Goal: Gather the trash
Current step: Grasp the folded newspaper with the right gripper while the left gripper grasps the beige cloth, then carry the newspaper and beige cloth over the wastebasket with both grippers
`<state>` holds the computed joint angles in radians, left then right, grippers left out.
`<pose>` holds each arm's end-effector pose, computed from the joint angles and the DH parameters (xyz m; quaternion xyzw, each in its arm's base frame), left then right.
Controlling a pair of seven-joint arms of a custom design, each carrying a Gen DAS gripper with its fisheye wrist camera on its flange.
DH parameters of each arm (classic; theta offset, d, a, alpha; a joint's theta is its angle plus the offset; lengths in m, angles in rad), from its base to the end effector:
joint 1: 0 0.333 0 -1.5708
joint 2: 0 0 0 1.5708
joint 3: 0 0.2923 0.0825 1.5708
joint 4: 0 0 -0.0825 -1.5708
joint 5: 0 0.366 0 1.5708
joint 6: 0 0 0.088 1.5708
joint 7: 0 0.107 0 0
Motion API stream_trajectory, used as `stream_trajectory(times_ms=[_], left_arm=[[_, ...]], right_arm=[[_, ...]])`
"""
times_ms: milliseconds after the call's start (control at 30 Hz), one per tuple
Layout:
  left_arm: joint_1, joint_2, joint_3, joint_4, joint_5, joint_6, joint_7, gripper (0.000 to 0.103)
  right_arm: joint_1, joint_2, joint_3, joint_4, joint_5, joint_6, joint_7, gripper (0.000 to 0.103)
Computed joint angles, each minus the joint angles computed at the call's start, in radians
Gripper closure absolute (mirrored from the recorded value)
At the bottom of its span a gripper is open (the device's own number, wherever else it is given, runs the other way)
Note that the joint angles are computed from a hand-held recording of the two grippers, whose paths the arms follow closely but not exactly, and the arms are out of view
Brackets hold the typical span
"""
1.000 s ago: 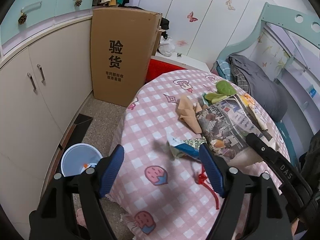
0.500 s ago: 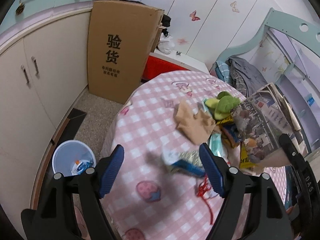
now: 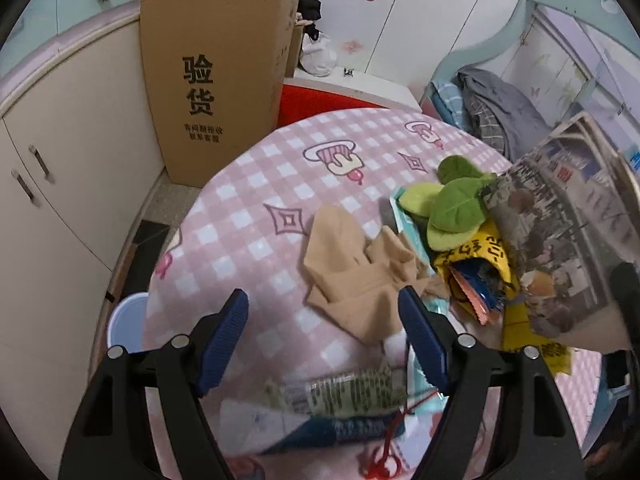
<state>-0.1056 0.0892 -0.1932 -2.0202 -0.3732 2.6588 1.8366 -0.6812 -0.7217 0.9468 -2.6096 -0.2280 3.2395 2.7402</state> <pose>0.5719 -0.1627 0.4537 -0.5756 0.7612 -0.2856 0.0877 0.4078 0.1783 0.4901 -0.4430 0.7073 -0.3464 0.4285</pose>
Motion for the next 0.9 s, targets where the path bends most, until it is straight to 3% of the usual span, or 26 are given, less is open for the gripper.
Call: stream_trajectory(times_ms=[33, 67, 100, 200, 367, 500, 767, 900], left_arm=[[-0.001, 0.009, -0.001, 0.009, 0.004, 0.001, 0.004, 0.034], [-0.001, 0.008, -0.003, 0.008, 0.001, 0.004, 0.012, 0.05], [-0.005, 0.009, -0.003, 0.008, 0.019, 0.005, 0.012, 0.074], [-0.001, 0.001, -0.009, 0.002, -0.008, -0.007, 0.048, 0.097], [0.001, -0.097, -0.009, -0.086, -0.269, 0.081, 0.24, 0.098], [-0.041, -0.195, 0.032, -0.149, -0.461, 0.13, 0.378, 0.098], [-0.129, -0.376, 0.13, -0.279, -0.596, 0.226, 0.435, 0.098], [-0.16, -0.442, 0.173, -0.33, -0.593, 0.235, 0.429, 0.098]], right_arm=[[-0.003, 0.001, 0.003, 0.001, 0.0, 0.002, 0.0, 0.095], [-0.006, 0.003, 0.004, 0.002, 0.0, 0.006, -0.001, 0.095], [-0.006, 0.004, 0.006, 0.005, 0.001, 0.003, -0.003, 0.095], [-0.001, -0.002, 0.005, 0.006, 0.003, -0.002, -0.003, 0.096], [0.02, -0.045, -0.003, 0.005, 0.005, -0.027, 0.016, 0.095], [0.059, -0.074, -0.026, 0.01, -0.008, -0.055, 0.032, 0.095], [0.148, -0.096, -0.061, 0.043, -0.059, -0.114, 0.065, 0.095], [0.187, -0.099, -0.065, 0.06, -0.082, -0.136, 0.093, 0.095]])
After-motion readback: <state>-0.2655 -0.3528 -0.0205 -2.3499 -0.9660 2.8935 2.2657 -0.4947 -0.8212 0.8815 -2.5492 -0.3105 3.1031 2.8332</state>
